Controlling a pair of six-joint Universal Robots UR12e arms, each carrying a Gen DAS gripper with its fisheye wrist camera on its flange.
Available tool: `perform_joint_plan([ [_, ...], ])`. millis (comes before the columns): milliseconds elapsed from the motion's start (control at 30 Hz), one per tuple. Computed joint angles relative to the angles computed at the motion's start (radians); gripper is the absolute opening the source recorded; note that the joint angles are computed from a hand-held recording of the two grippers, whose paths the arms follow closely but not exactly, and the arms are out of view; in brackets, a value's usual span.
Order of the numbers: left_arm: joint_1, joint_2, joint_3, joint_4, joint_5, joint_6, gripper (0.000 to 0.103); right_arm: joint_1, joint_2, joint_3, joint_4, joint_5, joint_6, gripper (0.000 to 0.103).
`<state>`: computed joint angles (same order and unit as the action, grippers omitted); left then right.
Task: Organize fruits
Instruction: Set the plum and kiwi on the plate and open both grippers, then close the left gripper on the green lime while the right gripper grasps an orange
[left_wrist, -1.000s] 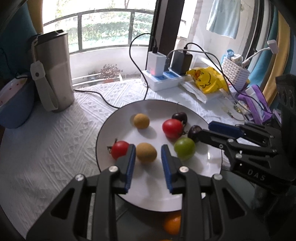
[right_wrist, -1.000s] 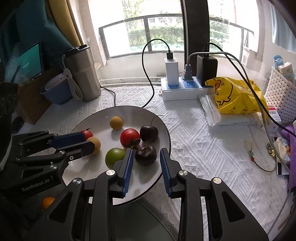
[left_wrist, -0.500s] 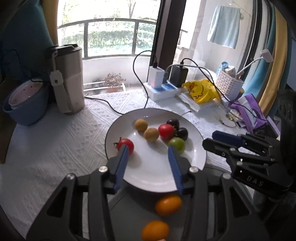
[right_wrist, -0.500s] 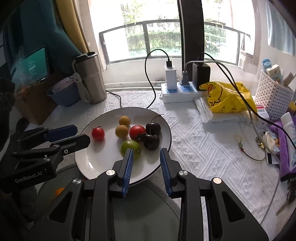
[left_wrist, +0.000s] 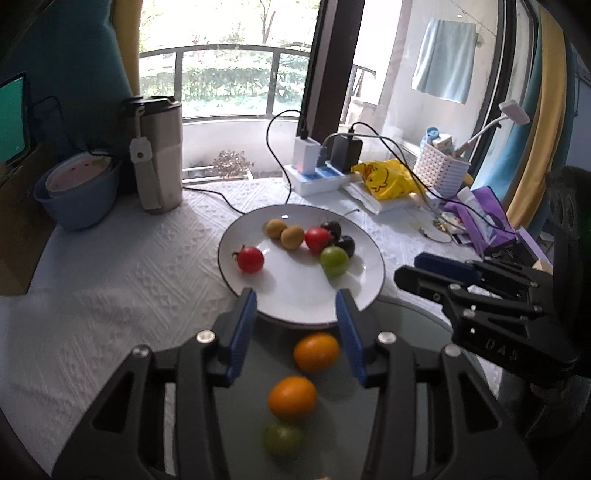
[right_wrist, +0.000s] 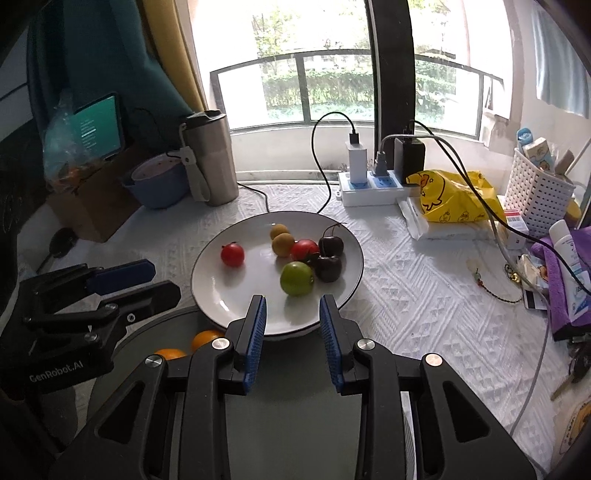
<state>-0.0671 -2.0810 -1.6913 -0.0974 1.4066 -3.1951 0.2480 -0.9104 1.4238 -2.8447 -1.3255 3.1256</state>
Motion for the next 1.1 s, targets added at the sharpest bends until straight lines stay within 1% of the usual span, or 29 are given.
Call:
perform_joint_plan([
  [133,-0.001,0.019,-0.039,0.032,0.010,0.000,0.046,0.005,-0.018,0.028,-0.017,-0.004,-0.010,0.032],
  [300,0.001,0.043,-0.094,0.068,0.018,-0.018,0.046,0.007,-0.041,0.070,-0.033,0.001,-0.008,0.032],
  [533,0.004,0.068,-0.168,0.106,0.050,-0.024,0.046,0.010,-0.063,0.118,-0.030,0.005,-0.011,0.032],
  [733,0.006,0.068,-0.191,0.089,0.049,-0.027,0.046,0.010,-0.070,0.148,-0.029,0.015,-0.007,0.032],
  [933,0.004,0.060,-0.188,0.064,0.033,-0.014,0.046,0.013,-0.070,0.159,-0.022,0.017,-0.003,0.032],
  [1033,-0.005,0.053,-0.169,0.016,0.054,0.013,0.046,0.015,-0.070,0.161,-0.022,0.010,0.006,0.032],
  [1100,-0.005,0.048,-0.161,0.002,0.050,0.020,0.046,0.015,-0.069,0.161,-0.021,0.005,0.015,0.032],
])
